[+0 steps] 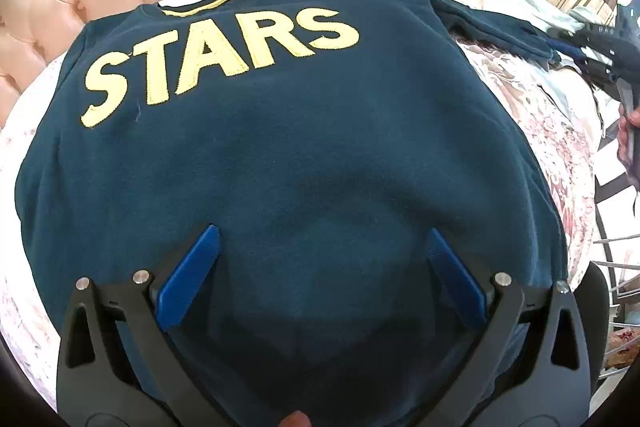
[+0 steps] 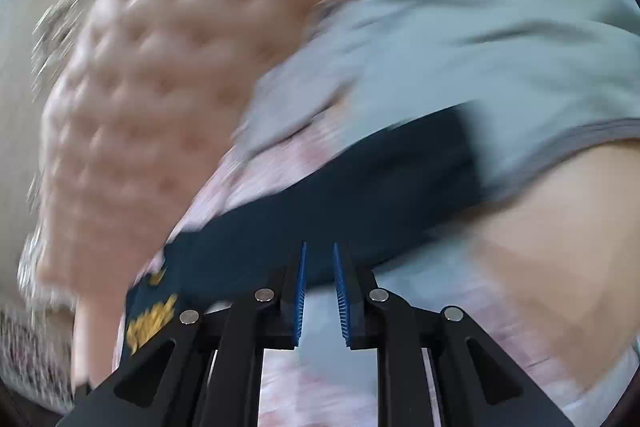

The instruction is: Fold clothes

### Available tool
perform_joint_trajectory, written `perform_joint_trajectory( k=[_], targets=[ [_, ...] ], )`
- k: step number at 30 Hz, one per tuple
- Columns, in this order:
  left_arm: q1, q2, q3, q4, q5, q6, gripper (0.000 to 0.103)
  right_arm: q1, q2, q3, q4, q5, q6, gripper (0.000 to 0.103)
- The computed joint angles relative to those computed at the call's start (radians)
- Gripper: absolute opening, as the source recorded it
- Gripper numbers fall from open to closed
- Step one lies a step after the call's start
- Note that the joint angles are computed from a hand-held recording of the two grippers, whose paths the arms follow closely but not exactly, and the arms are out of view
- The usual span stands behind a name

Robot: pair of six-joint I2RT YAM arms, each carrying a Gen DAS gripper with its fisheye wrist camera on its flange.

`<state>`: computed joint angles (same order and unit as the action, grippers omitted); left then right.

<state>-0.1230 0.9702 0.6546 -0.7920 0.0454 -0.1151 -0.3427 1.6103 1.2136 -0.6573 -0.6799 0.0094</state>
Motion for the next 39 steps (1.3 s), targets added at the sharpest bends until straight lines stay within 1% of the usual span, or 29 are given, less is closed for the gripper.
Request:
perform_joint_trajectory(
  k=[1, 2, 3, 4, 5, 6, 9, 12, 13, 15, 17, 19, 21, 22, 23, 25, 26, 27, 28, 30, 31, 35, 36, 39],
  targets=[
    [0.006, -0.01, -0.006, 0.004, 0.007, 0.001, 0.103, 0.067, -0.032, -0.015, -0.002, 0.018, -0.012, 0.027],
    [0.015, -0.021, -0.012, 0.007, 0.017, 0.004, 0.103, 0.145, -0.063, -0.024, -0.001, 0.044, -0.02, 0.05],
    [0.025, -0.033, -0.018, 0.009, 0.028, 0.008, 0.103, 0.246, -0.09, -0.026, 0.006, 0.085, -0.026, 0.079],
    [0.051, -0.046, -0.023, 0.008, 0.058, 0.024, 0.103, 0.337, -0.102, -0.016, 0.007, 0.121, -0.031, 0.09],
    [0.113, -0.065, -0.025, -0.004, 0.129, 0.055, 0.103, 0.405, -0.101, -0.002, 0.006, 0.14, -0.03, 0.103],
    [0.178, -0.072, -0.021, -0.022, 0.195, 0.09, 0.103, 0.477, -0.089, 0.019, -0.003, 0.163, -0.029, 0.103],
    [0.394, -0.076, 0.025, -0.128, 0.375, 0.198, 0.103, 0.668, -0.004, 0.108, -0.07, 0.248, -0.036, 0.103],
    [0.706, -0.073, 0.103, -0.273, 0.526, 0.441, 0.103, 0.779, 0.05, 0.127, -0.108, 0.374, -0.045, 0.103],
    [0.827, -0.047, 0.134, -0.317, 0.567, 0.543, 0.103, 0.806, 0.063, 0.126, -0.124, 0.43, -0.039, 0.103],
    [1.062, 0.059, 0.21, -0.376, 0.611, 0.726, 0.103, 0.845, 0.077, 0.119, -0.157, 0.563, -0.001, 0.103],
    [1.239, 0.183, 0.284, -0.372, 0.621, 0.829, 0.103, 0.875, 0.032, 0.091, -0.138, 0.618, 0.036, 0.103],
    [1.36, 0.324, 0.362, -0.31, 0.615, 0.847, 0.103, 0.93, -0.03, 0.088, -0.102, 0.627, 0.069, 0.103],
    [1.427, 0.427, 0.433, -0.314, 0.613, 0.84, 0.103, 1.004, -0.037, 0.14, -0.063, 0.575, 0.094, 0.103],
    [1.455, 0.477, 0.472, -0.319, 0.611, 0.83, 0.103, 1.043, -0.016, 0.181, -0.051, 0.546, 0.104, 0.103],
    [1.494, 0.531, 0.519, -0.342, 0.619, 0.836, 0.103, 1.092, 0.036, 0.256, -0.053, 0.514, 0.113, 0.103],
    [1.532, 0.548, 0.53, -0.356, 0.628, 0.853, 0.103, 1.176, 0.153, 0.413, -0.065, 0.461, 0.122, 0.103],
    [1.552, 0.551, 0.53, -0.364, 0.631, 0.874, 0.103, 1.21, 0.212, 0.467, -0.081, 0.476, 0.119, 0.102],
    [1.573, 0.556, 0.531, -0.373, 0.634, 0.895, 0.103, 1.241, 0.274, 0.528, -0.103, 0.489, 0.115, 0.096],
    [1.593, 0.557, 0.531, -0.387, 0.635, 0.922, 0.103, 1.27, 0.34, 0.599, -0.13, 0.501, 0.111, 0.088],
    [1.638, 0.559, 0.516, -0.414, 0.63, 0.986, 0.103, 1.323, 0.486, 0.776, -0.206, 0.519, 0.098, 0.028],
    [1.664, 0.563, 0.518, -0.435, 0.627, 1.025, 0.103, 1.343, 0.557, 0.863, -0.248, 0.534, 0.09, 0.022],
    [1.736, 0.566, 0.501, -0.457, 0.612, 1.124, 0.103, 1.383, 0.753, 1.064, -0.36, 0.657, 0.066, 0.022],
    [1.754, 0.567, 0.497, -0.461, 0.608, 1.149, 0.103, 1.378, 0.773, 1.078, -0.366, 0.654, 0.072, 0.022],
    [1.773, 0.586, 0.507, -0.467, 0.61, 1.163, 0.103, 1.365, 0.775, 1.061, -0.355, 0.634, 0.085, 0.022]
  ],
)
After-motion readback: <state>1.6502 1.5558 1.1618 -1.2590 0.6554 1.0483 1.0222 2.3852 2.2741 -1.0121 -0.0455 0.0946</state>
